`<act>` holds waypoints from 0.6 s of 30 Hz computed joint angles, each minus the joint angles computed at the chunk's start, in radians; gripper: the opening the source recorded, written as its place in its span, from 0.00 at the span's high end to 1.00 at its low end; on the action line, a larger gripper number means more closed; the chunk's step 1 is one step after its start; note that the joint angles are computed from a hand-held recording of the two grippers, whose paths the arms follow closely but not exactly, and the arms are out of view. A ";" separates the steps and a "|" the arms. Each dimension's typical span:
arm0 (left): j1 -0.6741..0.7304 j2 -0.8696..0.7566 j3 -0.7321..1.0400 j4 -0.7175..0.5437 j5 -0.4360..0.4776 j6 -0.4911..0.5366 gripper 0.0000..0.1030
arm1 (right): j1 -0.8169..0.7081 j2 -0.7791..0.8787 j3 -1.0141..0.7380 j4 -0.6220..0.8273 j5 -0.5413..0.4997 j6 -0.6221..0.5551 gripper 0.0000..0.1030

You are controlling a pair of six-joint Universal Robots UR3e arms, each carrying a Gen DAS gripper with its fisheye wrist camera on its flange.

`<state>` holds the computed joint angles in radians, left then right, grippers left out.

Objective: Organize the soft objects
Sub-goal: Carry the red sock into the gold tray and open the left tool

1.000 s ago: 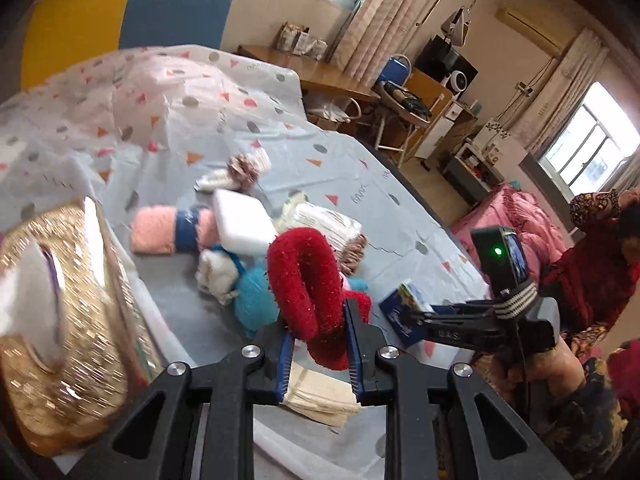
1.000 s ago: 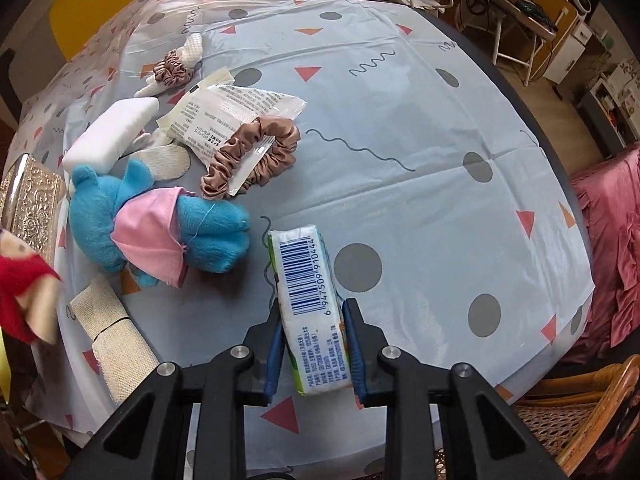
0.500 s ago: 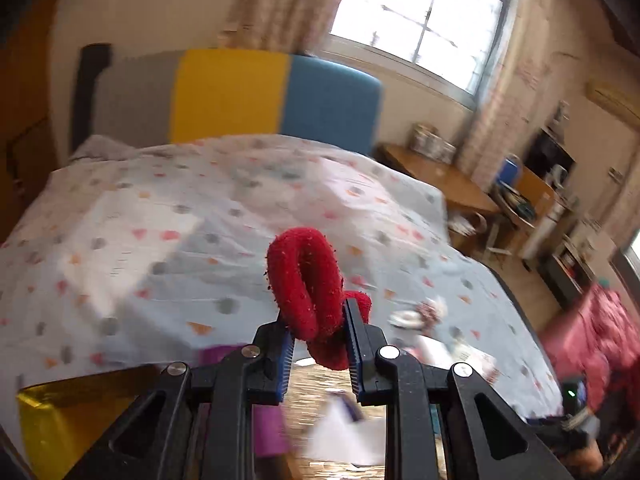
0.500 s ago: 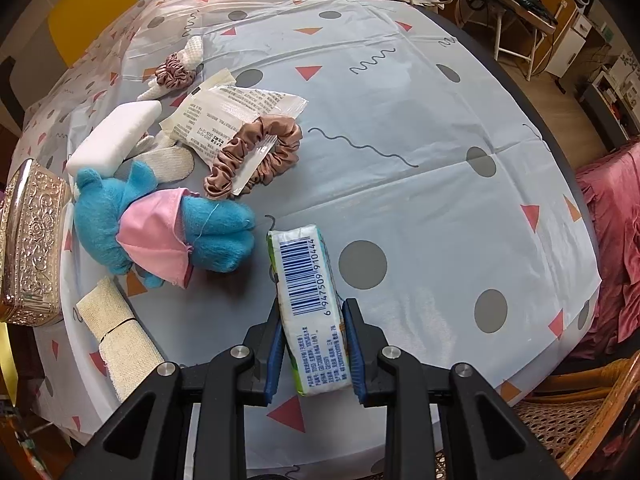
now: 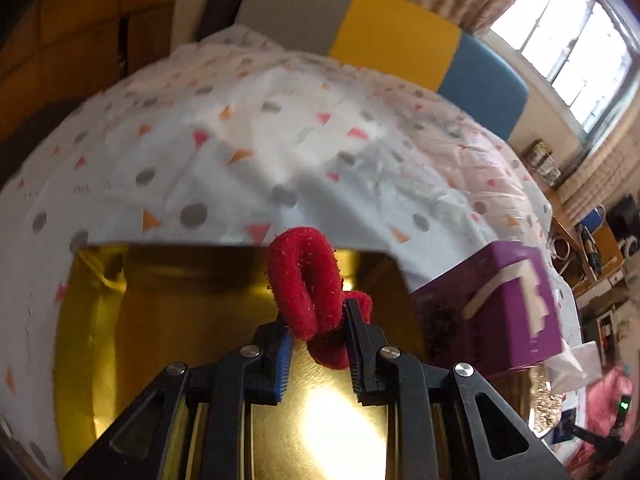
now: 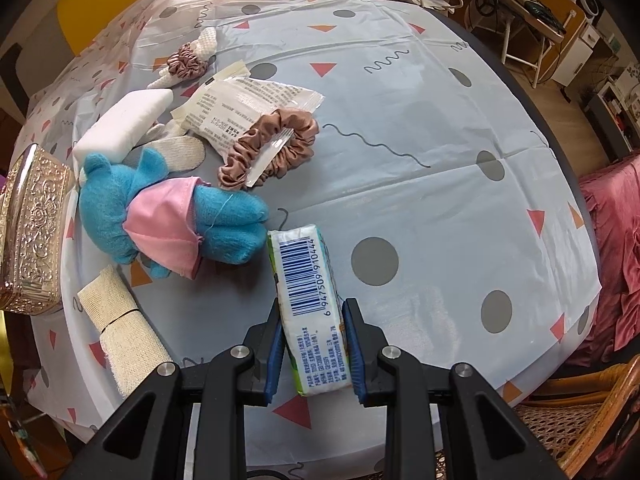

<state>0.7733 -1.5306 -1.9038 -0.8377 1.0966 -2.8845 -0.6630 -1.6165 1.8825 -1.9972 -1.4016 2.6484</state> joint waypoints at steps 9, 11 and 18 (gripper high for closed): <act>-0.011 0.005 -0.053 0.038 -0.063 -0.023 0.32 | 0.035 -0.019 0.026 -0.037 -0.043 0.034 0.75; 0.005 0.061 -0.081 0.035 -0.050 -0.028 0.29 | 0.047 -0.022 0.028 -0.048 -0.053 0.054 0.75; 0.161 0.331 -0.249 -0.065 -0.080 0.078 0.20 | 0.046 -0.058 0.005 -0.068 0.011 0.102 0.75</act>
